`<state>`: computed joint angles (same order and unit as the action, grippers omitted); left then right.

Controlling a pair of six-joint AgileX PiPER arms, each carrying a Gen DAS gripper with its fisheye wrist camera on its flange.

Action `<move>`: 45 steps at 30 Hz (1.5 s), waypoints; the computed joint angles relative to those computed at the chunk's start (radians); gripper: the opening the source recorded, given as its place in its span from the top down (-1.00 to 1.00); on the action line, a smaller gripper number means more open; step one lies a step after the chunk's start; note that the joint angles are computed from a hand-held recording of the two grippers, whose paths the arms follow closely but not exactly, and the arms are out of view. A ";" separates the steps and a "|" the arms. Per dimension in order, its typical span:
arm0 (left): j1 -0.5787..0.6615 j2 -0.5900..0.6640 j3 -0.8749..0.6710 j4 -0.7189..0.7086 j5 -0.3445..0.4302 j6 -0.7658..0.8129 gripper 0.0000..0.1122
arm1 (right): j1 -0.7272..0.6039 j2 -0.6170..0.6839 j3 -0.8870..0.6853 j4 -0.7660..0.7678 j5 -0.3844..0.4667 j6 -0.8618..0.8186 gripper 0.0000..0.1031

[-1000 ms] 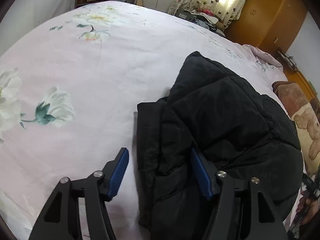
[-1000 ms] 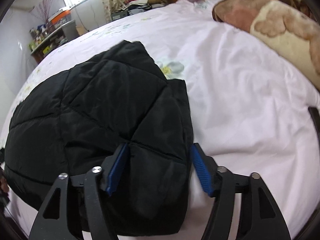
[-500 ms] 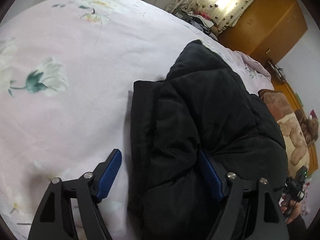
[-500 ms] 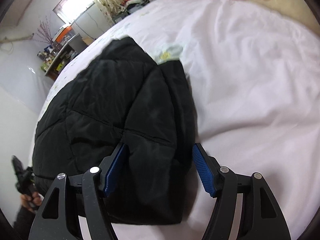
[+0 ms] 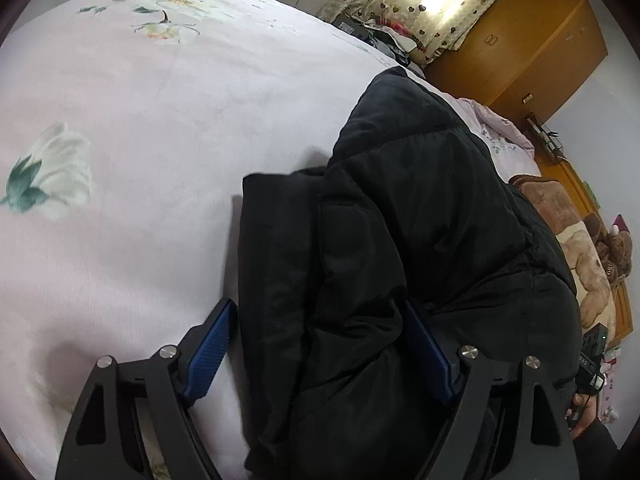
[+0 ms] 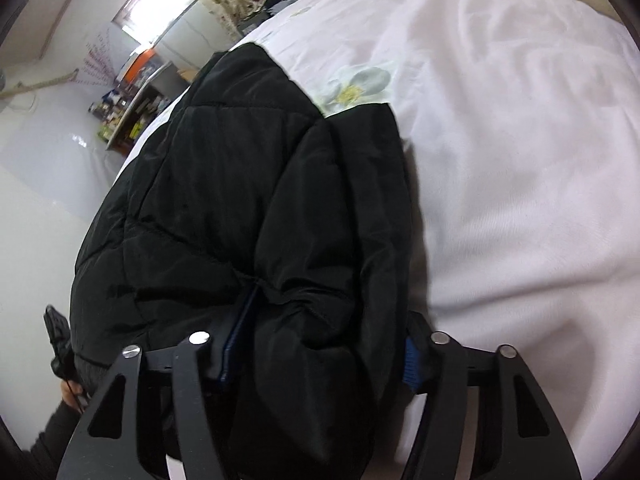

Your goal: Fold large clothes

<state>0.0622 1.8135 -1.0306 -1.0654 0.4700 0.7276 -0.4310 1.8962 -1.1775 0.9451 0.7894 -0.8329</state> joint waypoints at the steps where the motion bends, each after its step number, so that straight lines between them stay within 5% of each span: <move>1: 0.012 0.002 0.010 -0.034 0.007 0.042 -0.50 | -0.003 0.002 0.000 0.002 0.007 -0.005 -0.14; 8: 0.018 0.089 -0.105 -0.006 0.064 0.010 -0.50 | 0.033 0.100 -0.121 -0.016 0.029 0.071 -0.15; 13: 0.001 0.051 -0.067 -0.017 0.042 0.021 -0.16 | 0.021 0.119 -0.125 0.014 0.048 0.074 -0.09; 18: -0.068 -0.012 -0.105 0.317 0.001 -0.300 0.39 | 0.053 0.051 -0.115 -0.055 0.020 0.126 0.39; 21: -0.108 -0.080 -0.116 0.535 -0.002 -0.502 0.50 | 0.072 -0.013 -0.098 -0.097 -0.005 0.170 0.53; 35: -0.070 -0.547 0.091 0.576 0.121 -0.562 0.53 | -0.019 -0.457 0.140 -0.060 0.145 0.107 0.59; 45: 0.001 -0.611 0.078 0.552 0.170 -0.522 0.53 | 0.002 -0.519 0.137 -0.043 0.175 0.096 0.58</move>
